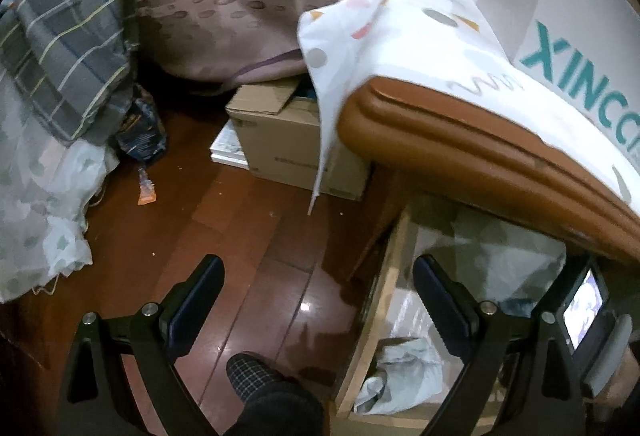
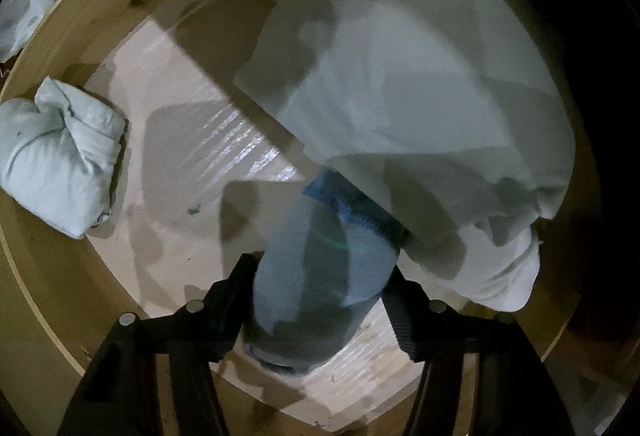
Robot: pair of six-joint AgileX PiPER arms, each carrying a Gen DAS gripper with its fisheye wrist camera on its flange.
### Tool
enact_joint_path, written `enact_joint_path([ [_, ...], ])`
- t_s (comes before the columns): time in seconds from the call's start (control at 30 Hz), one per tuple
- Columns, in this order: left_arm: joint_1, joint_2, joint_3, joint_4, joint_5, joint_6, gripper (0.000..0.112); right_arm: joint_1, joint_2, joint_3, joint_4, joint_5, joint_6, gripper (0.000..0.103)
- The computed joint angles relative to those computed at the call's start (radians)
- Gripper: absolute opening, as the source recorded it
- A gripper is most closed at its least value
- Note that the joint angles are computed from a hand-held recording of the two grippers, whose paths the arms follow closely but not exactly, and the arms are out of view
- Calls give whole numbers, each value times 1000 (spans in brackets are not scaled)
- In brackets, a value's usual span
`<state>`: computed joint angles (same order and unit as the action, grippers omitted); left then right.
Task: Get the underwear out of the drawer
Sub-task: 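Grasp the pale blue striped-cuff sock with the right tool and lift it, then lower the left tool and grasp the white crumpled cloth while the right tool holds the blue sock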
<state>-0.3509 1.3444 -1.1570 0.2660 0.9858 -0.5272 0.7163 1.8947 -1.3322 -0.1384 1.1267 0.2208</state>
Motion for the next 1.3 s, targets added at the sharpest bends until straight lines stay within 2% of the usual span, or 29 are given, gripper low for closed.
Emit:
enact_joint_path([
  [0.17,-32,8,7,-28,-3,78,94,15,-35,19,-22,-2,12,44],
  [0.4,-35,37,1,-160,5,221,94,44,-141,45,-17,22,51,43],
  [0.5,-56,56,-2,-199,15,276,94,71,-235,92,-23,-3,106,43],
  [0.7,-176,128,-28,-153,60,303,94,93,-516,248,-42,-98,294,43],
  [0.9,-227,234,-89,-228,102,402,94,134,-754,386,-175,-130,524,43],
  [1.03,-234,300,-122,-241,138,457,94,117,-855,410,-252,-101,613,43],
  [1.13,-239,321,-115,-238,144,491,94,10,-914,443,-221,-144,562,43],
  [1.3,-250,356,-103,-204,138,486,94,41,-927,464,-310,-134,643,43],
])
